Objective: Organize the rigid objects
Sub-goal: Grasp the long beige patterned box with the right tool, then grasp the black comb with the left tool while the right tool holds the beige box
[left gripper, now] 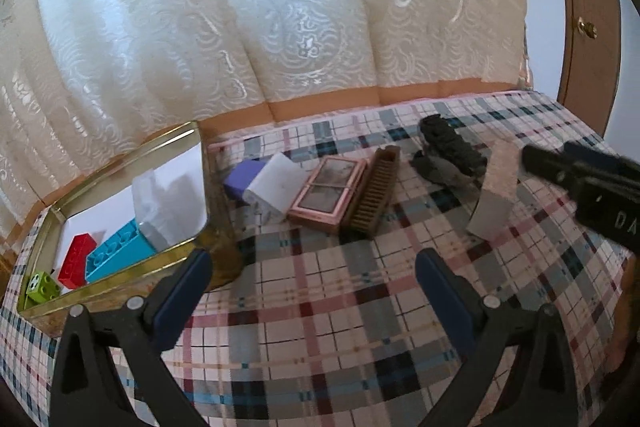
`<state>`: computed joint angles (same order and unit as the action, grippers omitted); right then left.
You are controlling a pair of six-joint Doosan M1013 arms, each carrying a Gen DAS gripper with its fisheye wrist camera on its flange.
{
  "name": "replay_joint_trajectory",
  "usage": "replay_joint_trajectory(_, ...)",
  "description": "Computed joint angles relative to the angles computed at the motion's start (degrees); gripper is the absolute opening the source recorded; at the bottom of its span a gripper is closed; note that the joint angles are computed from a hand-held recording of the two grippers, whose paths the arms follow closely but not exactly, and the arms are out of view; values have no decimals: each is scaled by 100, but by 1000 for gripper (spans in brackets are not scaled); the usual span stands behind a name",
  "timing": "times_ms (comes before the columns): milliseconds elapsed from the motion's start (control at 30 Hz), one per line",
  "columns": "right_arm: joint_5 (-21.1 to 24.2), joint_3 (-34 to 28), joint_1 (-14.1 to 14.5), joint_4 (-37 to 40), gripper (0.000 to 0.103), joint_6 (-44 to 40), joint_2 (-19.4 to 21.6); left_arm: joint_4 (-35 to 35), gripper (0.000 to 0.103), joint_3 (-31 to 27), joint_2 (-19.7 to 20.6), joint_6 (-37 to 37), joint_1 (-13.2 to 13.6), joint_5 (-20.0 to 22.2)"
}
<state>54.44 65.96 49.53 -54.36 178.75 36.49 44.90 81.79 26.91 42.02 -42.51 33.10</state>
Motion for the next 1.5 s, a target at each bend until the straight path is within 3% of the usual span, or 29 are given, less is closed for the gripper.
replay_joint_trajectory(67,-534,53,-101,466,74,-93,-28,5,103,-16,11,-10,-7,56)
replay_joint_trajectory(200,-697,-178,-198,1020,74,-453,116,112,103,-68,44,-311,4,291)
replay_joint_trajectory(500,-499,-599,-324,1948,74,-1234,373,48,103,-149,100,-266,-3,394)
replay_joint_trajectory(600,322,-738,-253,1660,74,-1168,414,78,103,-140,96,-253,-13,368)
replay_joint_trajectory(633,392,-715,-242,1595,74,-1165,394,35,103,-165,111,-197,-14,399)
replay_joint_trajectory(667,396,-613,-227,1494,68,-1139,327,-2,103,-183,122,-163,-14,413)
replay_joint_trajectory(700,366,-540,-234,1497,46,-1153,279,-66,103,-210,136,-115,-11,413)
replay_joint_trajectory(767,2,-287,-336,1840,29,-1133,125,-124,103,-256,161,-100,-13,413)
replay_joint_trajectory(833,-443,-9,-422,2060,28,-931,-17,-271,103,-329,195,-7,-9,388)
replay_joint_trajectory(867,-442,15,-428,2064,28,-903,-30,-355,103,-364,211,43,-3,378)
replay_joint_trajectory(1000,-386,8,-390,1918,28,-813,-26,-862,103,-610,329,384,12,370)
replay_joint_trajectory(1100,-351,166,-291,1223,27,-129,-171,-1380,103,-866,469,730,16,358)
replay_joint_trajectory(1233,291,243,-147,206,28,774,-297,-1695,102,-1195,660,997,-41,390)
replay_joint_trajectory(1333,598,227,-133,87,28,944,-298,-1722,102,-1494,851,1057,-109,504)
replay_joint_trajectory(1433,625,220,-151,171,28,925,-296,-1949,94,-1855,1059,1202,-116,685)
replay_joint_trajectory(1500,650,219,-148,156,28,951,-293,-1871,81,-2113,1216,1187,-144,920)
